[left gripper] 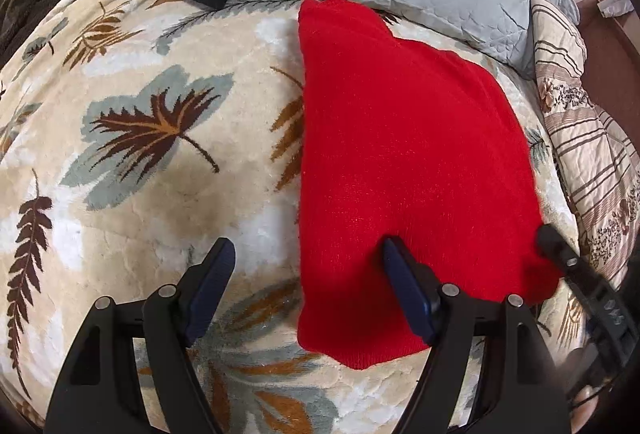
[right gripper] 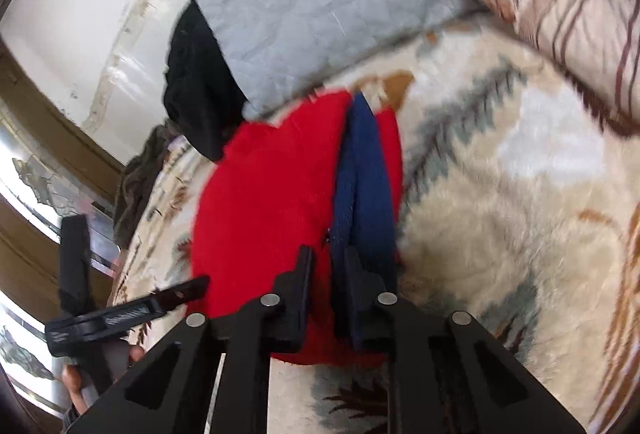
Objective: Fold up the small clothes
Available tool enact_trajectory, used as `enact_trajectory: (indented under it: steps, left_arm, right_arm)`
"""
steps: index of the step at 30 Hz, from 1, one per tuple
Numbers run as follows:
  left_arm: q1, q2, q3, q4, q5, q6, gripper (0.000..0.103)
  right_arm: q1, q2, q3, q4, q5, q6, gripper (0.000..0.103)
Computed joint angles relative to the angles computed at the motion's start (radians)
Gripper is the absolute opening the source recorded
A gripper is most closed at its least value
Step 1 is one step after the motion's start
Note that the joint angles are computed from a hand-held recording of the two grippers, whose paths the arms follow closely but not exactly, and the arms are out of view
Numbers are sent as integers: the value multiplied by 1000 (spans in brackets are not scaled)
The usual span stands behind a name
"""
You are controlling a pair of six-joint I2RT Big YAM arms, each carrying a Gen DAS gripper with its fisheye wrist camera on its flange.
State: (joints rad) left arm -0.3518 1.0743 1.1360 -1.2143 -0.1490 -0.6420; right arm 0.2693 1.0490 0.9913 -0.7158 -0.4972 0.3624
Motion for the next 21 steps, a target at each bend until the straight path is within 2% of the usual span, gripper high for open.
enact_trajectory:
  steps: [3, 5, 6, 8, 11, 13, 15, 16, 17, 18, 21]
  left_arm:
    - [3, 4, -4, 0, 9, -3, 81]
    - [29, -4, -4, -3, 69, 24, 81]
    - [46, -14, -5, 1, 100, 35, 80]
    - [101, -30, 1, 23, 142, 47, 80]
    - [177, 27, 59, 22, 192, 67, 80]
    - [205, 87, 106, 26, 233, 86, 80]
    - [215, 129, 139, 35, 259, 93, 80]
    - [220, 156, 162, 35, 276, 100, 81]
    - [224, 174, 179, 34, 285, 103, 80]
    - [227, 191, 195, 34, 292, 108, 80]
    - [224, 213, 209, 78, 261, 116, 80]
  right_arm:
    - [11, 63, 17, -81, 40, -33, 15]
    - [6, 67, 32, -88, 33, -39, 16]
    - [4, 67, 46, -90, 36, -42, 22]
    - [-1, 69, 75, -48, 68, -10, 24]
    - [-14, 144, 141, 15, 14, 70, 47]
    - [3, 231, 202, 23, 24, 94, 49]
    - [30, 325, 271, -21, 53, 90, 49]
    - [44, 364, 300, -47, 66, 87, 47]
    - [48, 383, 311, -44, 70, 83, 24]
    - [48, 383, 309, -6, 62, 78, 9]
    - [47, 335, 268, 130, 74, 68, 8]
